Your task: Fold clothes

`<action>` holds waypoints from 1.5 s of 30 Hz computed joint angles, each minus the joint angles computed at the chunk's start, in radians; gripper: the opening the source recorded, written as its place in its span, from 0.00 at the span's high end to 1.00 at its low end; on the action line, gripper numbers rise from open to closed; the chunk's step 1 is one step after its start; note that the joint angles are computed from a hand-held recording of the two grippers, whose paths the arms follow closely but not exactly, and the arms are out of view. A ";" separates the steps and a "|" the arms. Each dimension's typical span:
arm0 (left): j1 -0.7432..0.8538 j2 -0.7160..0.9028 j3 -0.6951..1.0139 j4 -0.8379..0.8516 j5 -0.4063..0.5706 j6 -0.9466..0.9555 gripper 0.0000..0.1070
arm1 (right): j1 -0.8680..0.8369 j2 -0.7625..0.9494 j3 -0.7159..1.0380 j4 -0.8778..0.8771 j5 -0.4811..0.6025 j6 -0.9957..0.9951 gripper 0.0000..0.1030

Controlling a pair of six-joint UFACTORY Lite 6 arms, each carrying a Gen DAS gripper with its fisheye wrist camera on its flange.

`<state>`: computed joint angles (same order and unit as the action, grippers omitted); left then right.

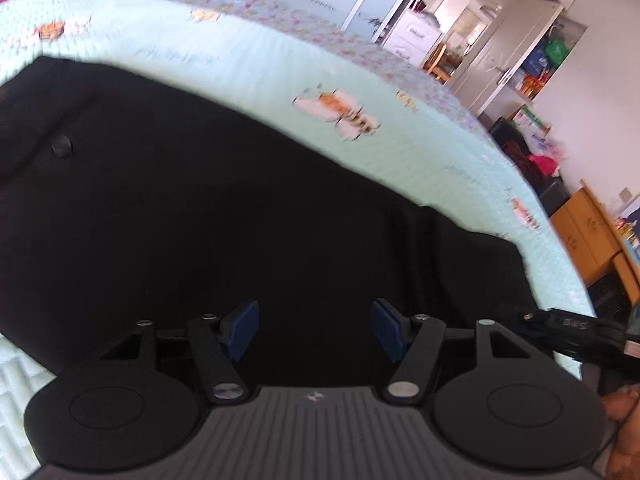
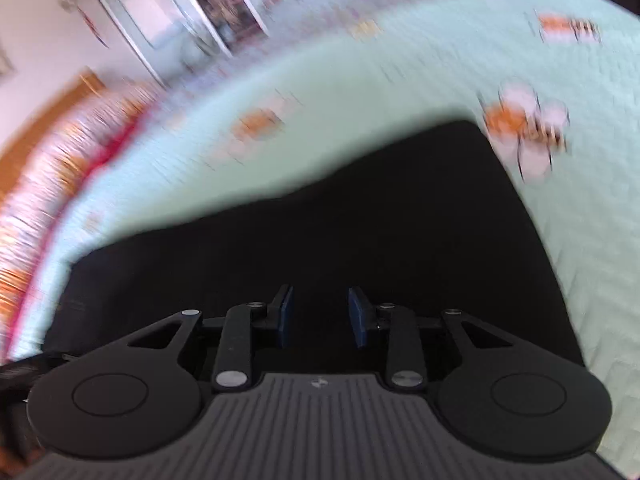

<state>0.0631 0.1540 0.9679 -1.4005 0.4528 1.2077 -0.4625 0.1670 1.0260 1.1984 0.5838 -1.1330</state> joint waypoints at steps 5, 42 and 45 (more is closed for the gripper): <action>0.027 0.020 -0.007 -0.070 0.011 0.065 0.40 | 0.022 -0.056 -0.019 0.166 -0.021 -0.073 0.75; 0.746 -0.009 -0.208 -0.460 0.250 0.189 0.39 | 0.458 -0.218 -0.300 0.908 -0.122 -0.779 0.72; 0.723 0.050 -0.128 -0.458 0.245 0.144 0.36 | 0.456 -0.247 -0.299 0.823 -0.152 -0.689 0.72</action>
<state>0.7863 0.2035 0.8402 -1.8588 0.6979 1.3513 -0.0066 -0.0801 0.7266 2.0215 0.4316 -1.8215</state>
